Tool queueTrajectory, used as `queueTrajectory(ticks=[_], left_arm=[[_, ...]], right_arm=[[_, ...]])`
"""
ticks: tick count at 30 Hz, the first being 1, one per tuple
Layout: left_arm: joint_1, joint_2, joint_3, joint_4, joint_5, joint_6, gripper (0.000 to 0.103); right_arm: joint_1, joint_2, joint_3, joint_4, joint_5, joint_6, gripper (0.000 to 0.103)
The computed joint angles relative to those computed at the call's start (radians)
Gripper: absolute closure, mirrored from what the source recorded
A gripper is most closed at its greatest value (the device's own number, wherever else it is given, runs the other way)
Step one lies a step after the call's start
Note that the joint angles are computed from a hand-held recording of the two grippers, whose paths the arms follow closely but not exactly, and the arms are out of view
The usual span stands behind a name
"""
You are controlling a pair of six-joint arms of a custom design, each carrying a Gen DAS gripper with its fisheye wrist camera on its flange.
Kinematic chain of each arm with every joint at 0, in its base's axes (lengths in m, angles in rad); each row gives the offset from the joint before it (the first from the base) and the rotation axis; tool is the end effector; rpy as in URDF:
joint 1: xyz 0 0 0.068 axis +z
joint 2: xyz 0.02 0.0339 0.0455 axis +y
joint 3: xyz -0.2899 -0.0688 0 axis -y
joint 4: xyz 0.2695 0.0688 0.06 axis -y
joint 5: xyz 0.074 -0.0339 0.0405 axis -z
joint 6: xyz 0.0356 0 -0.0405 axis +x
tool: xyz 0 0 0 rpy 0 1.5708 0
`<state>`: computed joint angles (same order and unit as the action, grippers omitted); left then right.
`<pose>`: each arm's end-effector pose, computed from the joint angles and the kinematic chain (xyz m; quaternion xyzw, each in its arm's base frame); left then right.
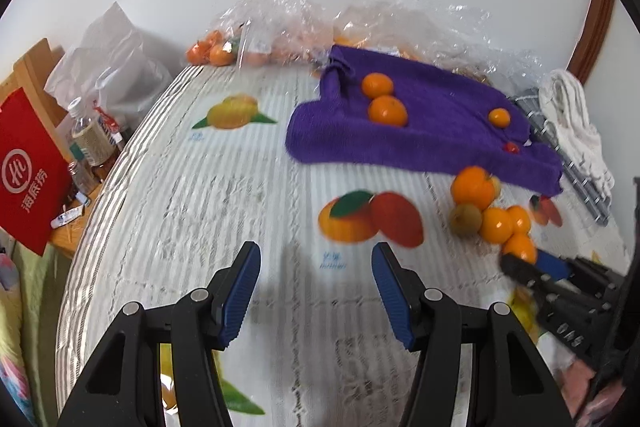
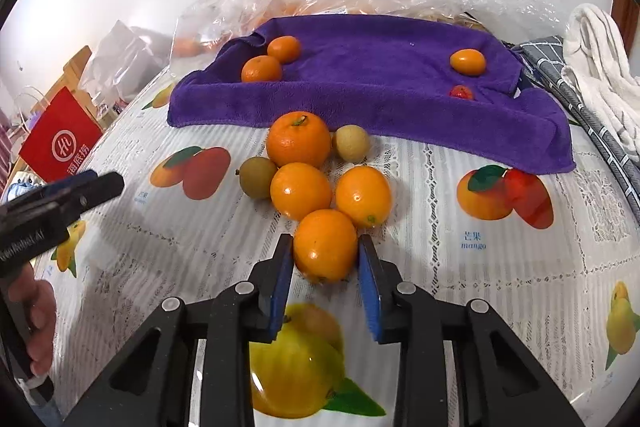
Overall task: Organize fruits
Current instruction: 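Open both tools to release the fruits on the towel and withdraw, then grasp a small orange fruit with the right tool while the left tool grasps a yellow-green fruit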
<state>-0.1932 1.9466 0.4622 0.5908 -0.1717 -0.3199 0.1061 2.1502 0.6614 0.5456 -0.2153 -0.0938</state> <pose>0.2738 -0.0474 0.0348 -0.0879 0.9361 -0.0057 0.3406 0.3218 0.0419 0.0044 -0.1274 0.9376 0.1041 0.3063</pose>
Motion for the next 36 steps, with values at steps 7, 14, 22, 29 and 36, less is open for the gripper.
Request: queueTrajectory(ticks=[7, 14, 22, 29, 36], left_arm=[[-0.041, 0.025, 0.023, -0.029, 0.029, 0.042, 0.047], [-0.089, 0.090, 0.100, -0.113, -0.009, 0.053, 0.047], [-0.085, 0.072, 0.148, -0.210, 0.025, 0.017, 0.045], [-0.166, 0.130, 0.283, -0.303, 0.053, 0.076, 0.045], [-0.212, 0.198, 0.361, -0.265, 0.011, 0.087, 0.053]], right_arm=[[-0.075, -0.070, -0.068, 0.030, 0.037, -0.071, 0.072], [-0.226, -0.087, -0.104, 0.071, 0.026, -0.154, 0.072], [-0.344, -0.058, -0.057, 0.032, -0.006, -0.198, 0.072], [-0.375, -0.024, -0.030, 0.014, -0.037, -0.222, 0.072], [-0.403, -0.063, -0.077, 0.018, -0.048, -0.270, 0.072]])
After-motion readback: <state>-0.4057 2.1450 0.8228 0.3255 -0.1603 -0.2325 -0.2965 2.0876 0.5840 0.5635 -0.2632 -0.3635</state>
